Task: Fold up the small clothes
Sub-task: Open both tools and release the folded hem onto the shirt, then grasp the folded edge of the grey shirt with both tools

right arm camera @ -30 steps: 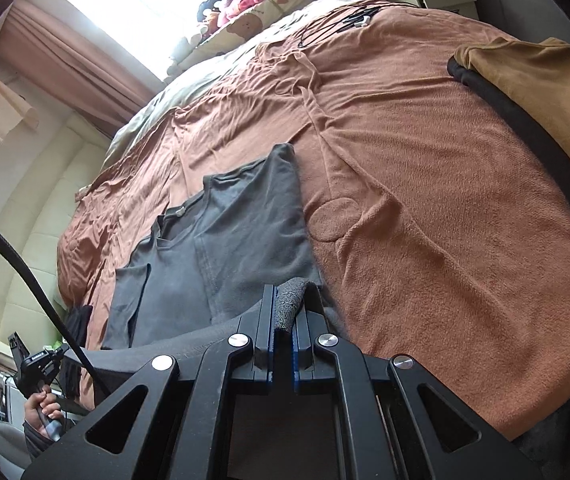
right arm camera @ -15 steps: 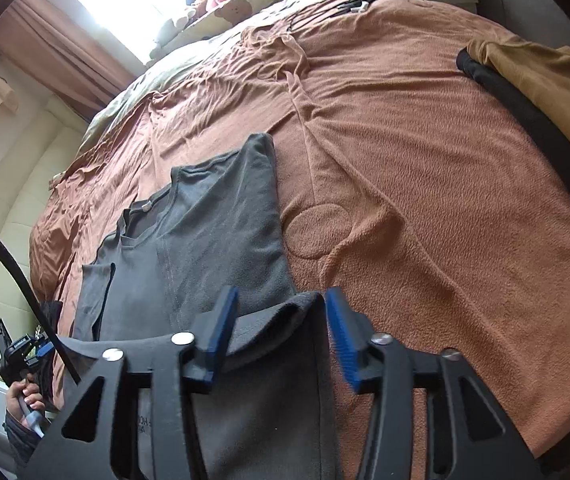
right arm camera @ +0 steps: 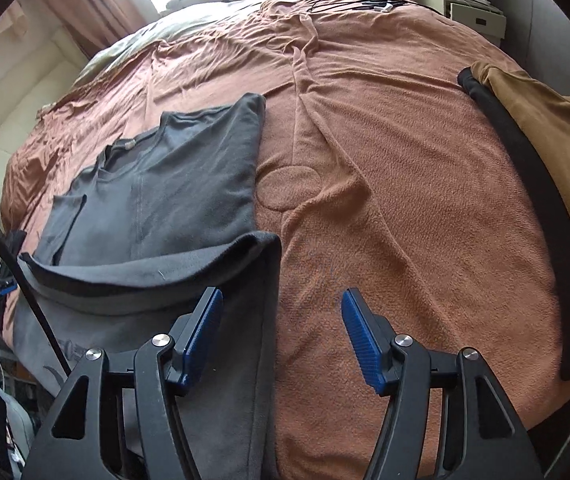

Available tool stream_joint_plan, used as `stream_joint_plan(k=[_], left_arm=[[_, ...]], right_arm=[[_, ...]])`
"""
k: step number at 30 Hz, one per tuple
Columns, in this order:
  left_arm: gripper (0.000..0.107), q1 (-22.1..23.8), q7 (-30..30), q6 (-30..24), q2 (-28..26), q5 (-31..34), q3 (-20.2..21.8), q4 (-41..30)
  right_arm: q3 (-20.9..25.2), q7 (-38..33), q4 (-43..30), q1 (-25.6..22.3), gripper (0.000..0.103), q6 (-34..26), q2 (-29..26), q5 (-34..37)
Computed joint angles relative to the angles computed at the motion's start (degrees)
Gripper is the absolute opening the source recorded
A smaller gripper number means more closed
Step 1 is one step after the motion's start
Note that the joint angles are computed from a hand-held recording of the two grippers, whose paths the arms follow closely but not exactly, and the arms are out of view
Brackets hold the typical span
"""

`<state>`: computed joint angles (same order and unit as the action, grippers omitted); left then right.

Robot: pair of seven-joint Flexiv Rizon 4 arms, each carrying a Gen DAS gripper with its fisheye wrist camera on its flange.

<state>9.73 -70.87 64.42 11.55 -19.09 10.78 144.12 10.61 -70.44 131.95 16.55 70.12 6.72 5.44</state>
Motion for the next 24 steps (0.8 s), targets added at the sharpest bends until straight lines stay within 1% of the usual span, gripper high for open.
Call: stream_joint_plan(k=[4,7,11,15,18,20,21,22,24], left_arm=[[0.059,0.1,0.2,0.7,-2.2,0.4,-0.6,-1.3],[0.059,0.0,0.0,1.3,-4.0,0.3,-1.1,-2.5],[0.059,-0.6,1.1,2.5,-6.4,-1.3,-1.7,-3.8],[0.059,-0.6,1.5,3.9,-9.0,-2.3,-2.1,-5.2],[0.057,-1.0,4.1,5.0,-10.7,-7.7,-2.6,-5.3],[0.054,-1.2,5.6,5.5,-11.2,-11.0,-2.9,-5.1],[0.050,-1.4,7.2,5.5,-11.4,-13.8,-3.2,-4.9],[0.048,-1.7,9.3,5.2,-11.5,-17.4,-3.5,-4.6],[0.047,-2.0,11.3,4.6,-11.4,-21.1,-3.7,-4.2]], right_arm=[[0.3,1.1,-0.7,-0.2,0.060,-3.4,-0.8,-3.1],[0.5,1.0,-1.6,0.1,0.060,-3.9,-2.2,-3.8],[0.4,3.7,-3.0,0.0,0.060,-2.7,-5.6,-7.7],[0.0,6.7,-3.9,-0.4,0.060,-0.1,-8.2,-11.1],[-0.3,8.9,-3.8,-0.7,0.059,3.2,-9.8,-13.5],[0.0,8.0,-4.5,-0.9,0.048,4.7,-11.1,-12.2],[0.5,6.1,-5.3,-1.2,0.038,4.8,-11.7,-9.5],[1.3,3.3,-6.4,-1.8,0.033,4.6,-12.3,-5.8],[2.6,-0.9,-7.8,-2.5,0.032,4.6,-13.2,0.1]])
